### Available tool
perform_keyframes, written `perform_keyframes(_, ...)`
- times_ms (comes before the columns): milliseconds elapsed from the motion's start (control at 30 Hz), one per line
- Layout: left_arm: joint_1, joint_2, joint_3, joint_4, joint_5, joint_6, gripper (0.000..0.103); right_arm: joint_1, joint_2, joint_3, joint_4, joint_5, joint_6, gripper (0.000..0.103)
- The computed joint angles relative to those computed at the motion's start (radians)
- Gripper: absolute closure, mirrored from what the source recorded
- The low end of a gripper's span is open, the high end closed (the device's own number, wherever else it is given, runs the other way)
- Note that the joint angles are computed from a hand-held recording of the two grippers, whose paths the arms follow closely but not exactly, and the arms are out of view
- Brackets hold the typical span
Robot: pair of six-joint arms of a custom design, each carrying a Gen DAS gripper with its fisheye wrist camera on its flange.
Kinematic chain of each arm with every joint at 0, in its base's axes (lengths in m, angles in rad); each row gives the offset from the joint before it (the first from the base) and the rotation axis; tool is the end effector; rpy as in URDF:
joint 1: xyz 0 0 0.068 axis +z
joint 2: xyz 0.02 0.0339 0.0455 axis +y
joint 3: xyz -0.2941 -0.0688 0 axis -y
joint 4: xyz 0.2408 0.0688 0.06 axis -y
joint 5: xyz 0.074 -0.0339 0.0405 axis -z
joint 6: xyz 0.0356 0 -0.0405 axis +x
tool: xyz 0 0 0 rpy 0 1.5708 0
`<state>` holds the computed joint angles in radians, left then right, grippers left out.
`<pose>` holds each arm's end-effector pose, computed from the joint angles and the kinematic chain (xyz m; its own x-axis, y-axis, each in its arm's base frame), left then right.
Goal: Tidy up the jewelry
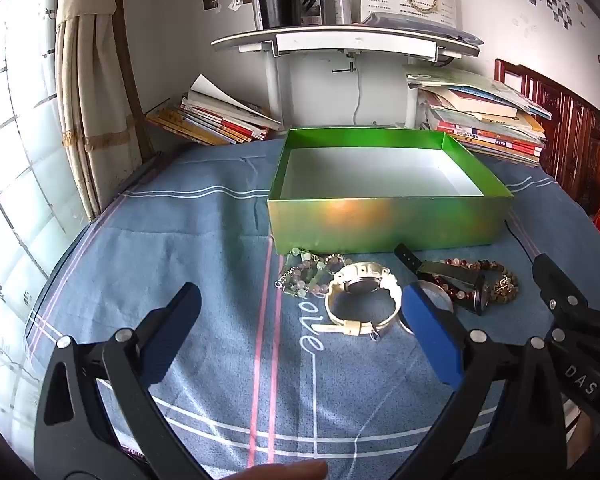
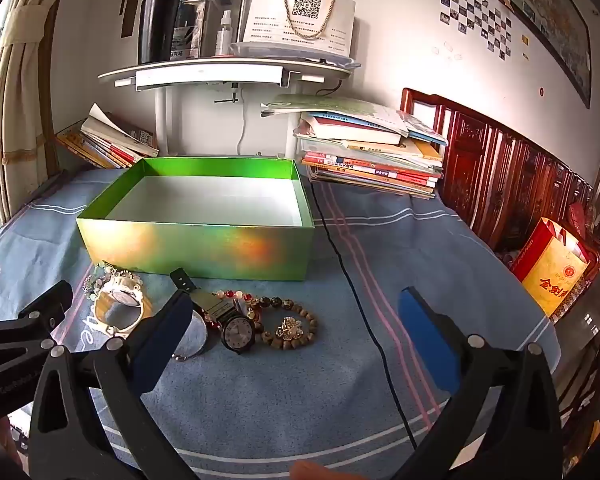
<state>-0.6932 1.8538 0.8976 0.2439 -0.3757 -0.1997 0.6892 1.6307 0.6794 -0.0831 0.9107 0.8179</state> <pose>0.2938 -0.2271 0.1638 -0.5683 0.2322 -0.7894 0.2735 0.9581 0.0849 0.2303 0.1533 0.1635 -0.5108 0.1589 -0.8449 0.4305 0.8980 -0.0914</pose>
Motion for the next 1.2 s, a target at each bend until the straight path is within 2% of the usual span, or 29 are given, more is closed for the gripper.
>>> perform_keyframes(1200, -0.001, -0.001, 0.001, -0.009, -0.001, -0.001, 0.004, -0.009, 0.007, 0.001, 0.008, -0.015, -0.005, 0.003)
